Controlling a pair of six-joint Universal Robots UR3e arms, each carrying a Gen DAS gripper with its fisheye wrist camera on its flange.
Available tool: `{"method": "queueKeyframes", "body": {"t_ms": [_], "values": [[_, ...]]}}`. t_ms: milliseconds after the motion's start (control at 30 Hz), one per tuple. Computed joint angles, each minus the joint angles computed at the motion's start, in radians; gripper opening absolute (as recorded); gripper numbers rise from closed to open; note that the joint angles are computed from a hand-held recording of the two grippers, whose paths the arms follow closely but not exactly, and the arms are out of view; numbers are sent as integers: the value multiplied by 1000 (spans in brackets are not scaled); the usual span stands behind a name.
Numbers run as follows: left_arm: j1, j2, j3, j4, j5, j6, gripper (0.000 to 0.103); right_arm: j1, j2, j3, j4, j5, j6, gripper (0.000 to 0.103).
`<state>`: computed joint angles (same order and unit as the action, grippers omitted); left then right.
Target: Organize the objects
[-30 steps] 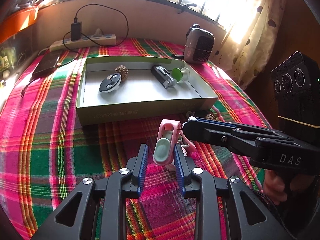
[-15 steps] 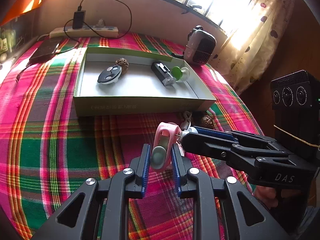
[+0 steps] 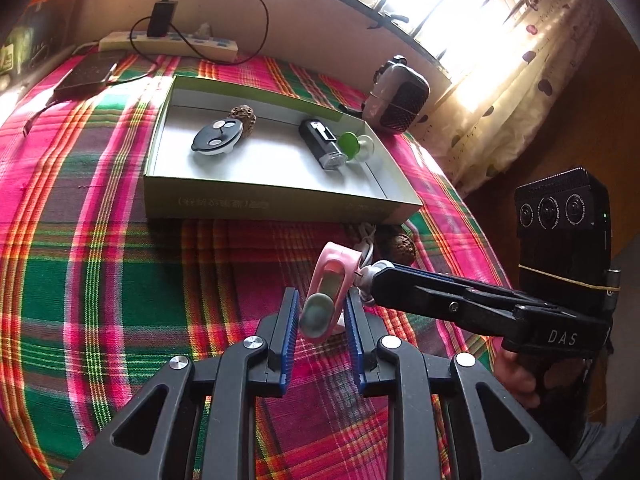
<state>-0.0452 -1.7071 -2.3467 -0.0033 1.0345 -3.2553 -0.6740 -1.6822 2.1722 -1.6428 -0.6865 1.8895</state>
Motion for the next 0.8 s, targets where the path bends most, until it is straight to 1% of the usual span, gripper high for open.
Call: {"method": "queueKeyframes", "body": {"t_ms": [133,267,400,567,633,733,800], "values": [[-30,-2,19,-28,47,12,20,41,-69,74,-177,-38,68,26],[7,13,-7,-46,7,16,20,45,-92,120,-279,-50,103,26],[9,17,-12,-53,10,13,21,44,-89,114,-264,-51,81,26],[29,29,-22,-56,-27,18,21,37,-143,154,-304,-57,19,26],[24,30,-18,-61,-20,19,21,49,-187,192,-368,-73,13,26],[28,32,-21,-66,-23,23,21,83,-235,258,-512,-107,38,26],[37,30,-25,-70,-33,24,22,80,-275,286,-525,-101,33,26]]}}
